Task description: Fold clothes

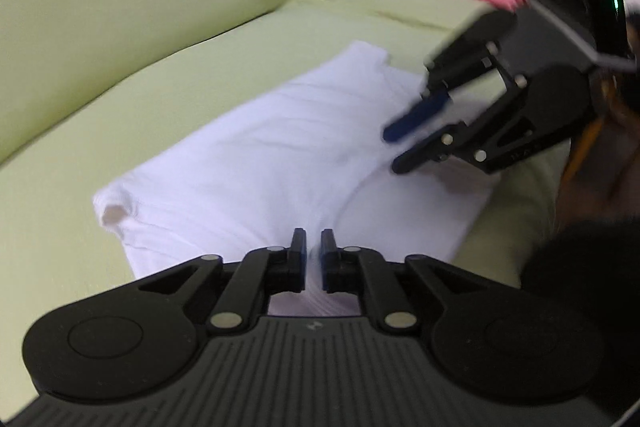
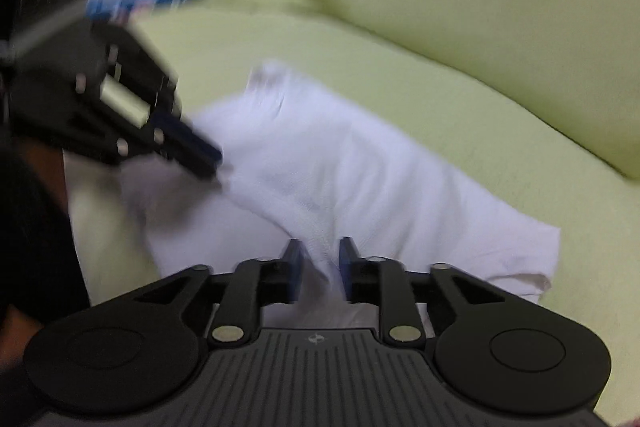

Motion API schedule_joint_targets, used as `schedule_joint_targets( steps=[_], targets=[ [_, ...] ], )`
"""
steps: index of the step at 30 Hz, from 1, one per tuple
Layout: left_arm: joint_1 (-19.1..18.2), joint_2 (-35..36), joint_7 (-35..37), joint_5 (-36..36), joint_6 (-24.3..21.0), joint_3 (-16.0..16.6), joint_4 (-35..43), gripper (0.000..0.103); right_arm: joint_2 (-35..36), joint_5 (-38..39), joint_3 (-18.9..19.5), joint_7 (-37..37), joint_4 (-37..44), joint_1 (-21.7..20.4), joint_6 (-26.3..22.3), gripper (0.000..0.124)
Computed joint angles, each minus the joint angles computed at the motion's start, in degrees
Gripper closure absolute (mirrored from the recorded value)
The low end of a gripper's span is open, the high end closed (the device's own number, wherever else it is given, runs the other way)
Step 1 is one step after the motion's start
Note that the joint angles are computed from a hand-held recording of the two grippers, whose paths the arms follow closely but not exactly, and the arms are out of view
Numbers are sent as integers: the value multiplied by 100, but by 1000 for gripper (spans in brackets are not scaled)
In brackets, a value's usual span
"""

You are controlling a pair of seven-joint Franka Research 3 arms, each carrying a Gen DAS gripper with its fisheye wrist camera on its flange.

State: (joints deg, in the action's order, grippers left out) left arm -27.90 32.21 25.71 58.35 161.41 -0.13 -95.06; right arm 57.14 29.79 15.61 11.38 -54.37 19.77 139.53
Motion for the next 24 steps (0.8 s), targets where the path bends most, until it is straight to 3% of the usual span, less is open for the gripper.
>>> schedule_joint_targets(
  steps=[1,4,7,9,10,11,13,15,17,19,24],
  targets=[
    [-34,0,-66,119,136,45,12,93,-153,106,102,-199,-292,-67,226,98],
    [-291,-19,-1206,794,691,504,66,93,-234,638,415,-61,-341,-299,110,99],
    [-346,98,-1731,915,195,512,289,93,-155,831,337,186,-294,-144,527,105],
    [-152,212,-1636,541,-20,247,345,93,106,511,-18,808,80,118,371,106],
    [-68,271,-1556,318,-89,130,365,93,230,215,2,1133,208,124,297,106],
    [-39,336,-1473,196,-135,77,405,93,206,307,-22,1086,137,110,246,105],
    [-246,245,-1865,501,-67,293,329,93,-8,819,226,612,-304,-109,441,107],
    [-395,135,-2357,874,-56,445,251,93,137,1062,596,665,-165,-327,544,107],
    [-334,112,-2501,907,-178,353,246,93,206,1155,498,958,-64,-276,628,105],
    [-111,230,-1889,315,-537,-10,357,92,147,974,328,881,-278,-153,876,106],
    [-347,83,-2190,878,-599,184,351,92,21,980,522,674,-433,-212,1389,106]
  ],
)
